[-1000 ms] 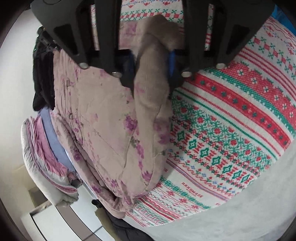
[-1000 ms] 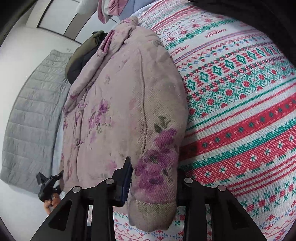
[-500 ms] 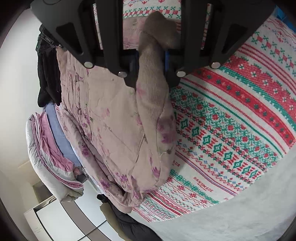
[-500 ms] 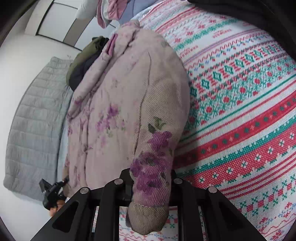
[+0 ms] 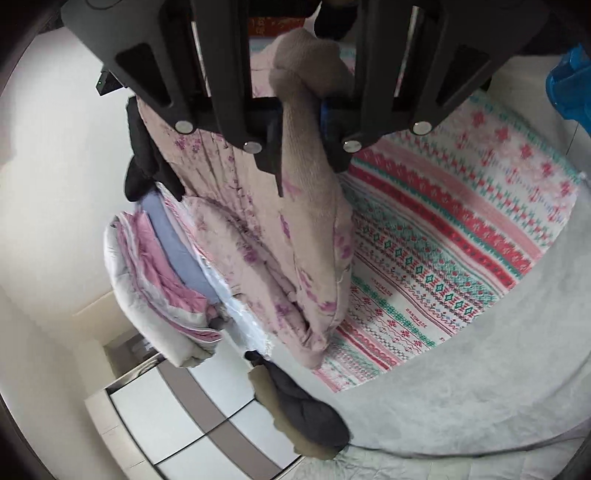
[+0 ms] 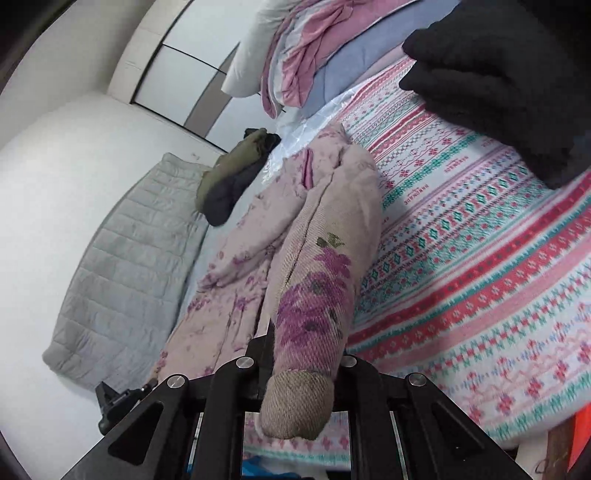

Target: Fold large clothes

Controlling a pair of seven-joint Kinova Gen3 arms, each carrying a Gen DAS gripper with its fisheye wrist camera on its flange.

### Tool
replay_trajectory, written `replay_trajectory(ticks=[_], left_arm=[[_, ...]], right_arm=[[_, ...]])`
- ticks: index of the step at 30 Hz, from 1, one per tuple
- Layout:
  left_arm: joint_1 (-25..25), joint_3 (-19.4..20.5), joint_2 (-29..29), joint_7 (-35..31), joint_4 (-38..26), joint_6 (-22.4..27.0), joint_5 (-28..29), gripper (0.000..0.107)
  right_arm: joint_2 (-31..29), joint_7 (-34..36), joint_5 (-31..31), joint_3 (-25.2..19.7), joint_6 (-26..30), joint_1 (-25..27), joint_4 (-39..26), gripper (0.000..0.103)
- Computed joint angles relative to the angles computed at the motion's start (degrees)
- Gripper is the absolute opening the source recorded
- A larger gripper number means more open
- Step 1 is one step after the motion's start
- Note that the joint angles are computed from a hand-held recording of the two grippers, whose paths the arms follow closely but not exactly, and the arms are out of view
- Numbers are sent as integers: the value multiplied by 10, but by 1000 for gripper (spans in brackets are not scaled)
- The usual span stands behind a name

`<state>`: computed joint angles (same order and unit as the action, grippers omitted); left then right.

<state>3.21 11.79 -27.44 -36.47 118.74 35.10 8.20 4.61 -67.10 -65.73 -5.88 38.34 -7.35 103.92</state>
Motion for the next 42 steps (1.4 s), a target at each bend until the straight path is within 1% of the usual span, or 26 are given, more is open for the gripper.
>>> replay_trajectory(ticks=[1,2,3,5,7,9,10,11,12,14,15,16,18,20,21,23,26,28,30,31,33,35,36,37,39,42], left_arm=[[-3,4,-21,4,2,12,5,14],[5,2,-46,14,4,22,7,14],[2,11,-60,18,5,23,4,14],[-23,39,-78,38,0,33,-11,14],[-28,33,-55,28,9,21,0,15],[-26,18,-22,32,21,19,6,15],[-10,-3,-6,25,30,11,19,15],[11,-30,12,13,44,-7,41,15],[23,-46,21,2,51,-18,54,15],[26,-57,29,-1,54,-23,62,15],[33,-71,31,-9,55,-29,73,15],[36,-79,33,-12,54,-35,81,15],[25,-73,37,-5,41,-35,83,15],[25,-71,47,-1,23,-35,88,15],[27,-74,48,1,17,-28,94,15],[29,-80,41,7,1,-5,102,15],[13,-62,-8,25,-5,8,84,15],[-23,-31,-31,41,-8,22,56,15],[-46,-23,-25,38,-3,33,49,16],[-43,-34,-11,32,6,34,59,16],[-11,-83,15,12,32,31,102,16],[31,-131,29,-17,62,11,140,16],[40,-141,30,-27,68,10,146,16],[39,-141,30,-27,69,11,145,16],[36,-148,37,-40,55,22,154,16],[29,-149,74,-75,-10,22,152,16]], right_arm=[[-26,23,-19,13,6,-1,22,13],[-52,47,-42,36,21,-4,37,13],[-77,63,-55,60,27,-17,54,13],[-111,68,-54,85,13,-48,69,13],[-111,37,-16,69,7,-45,58,13],[-80,-1,31,31,11,-17,34,13],[-66,-19,46,28,23,-11,26,13],[-57,-29,51,31,25,-16,26,13],[-50,-29,47,31,24,-17,27,13],[-36,-1,12,35,28,-18,30,14],[-32,13,-12,34,33,-11,28,14],[-26,32,-35,25,32,1,29,14],[-13,60,-82,-1,33,31,23,14],[2,82,-123,11,36,18,14,15],[13,80,-133,18,36,8,2,15],[29,67,-138,11,35,8,-18,15],[17,92,-181,17,32,10,-7,15],[-6,120,-199,5,32,31,3,15],[-14,111,-179,13,16,23,0,15],[-6,92,-156,19,13,16,-6,15],[25,46,-115,42,26,-4,-19,15],[47,18,-107,25,42,16,-17,16],[51,18,-115,3,48,35,-15,16],[51,27,-118,-9,51,43,-13,16],[47,25,-95,-4,41,28,-21,16],[66,-3,-47,-11,39,21,-89,16]])
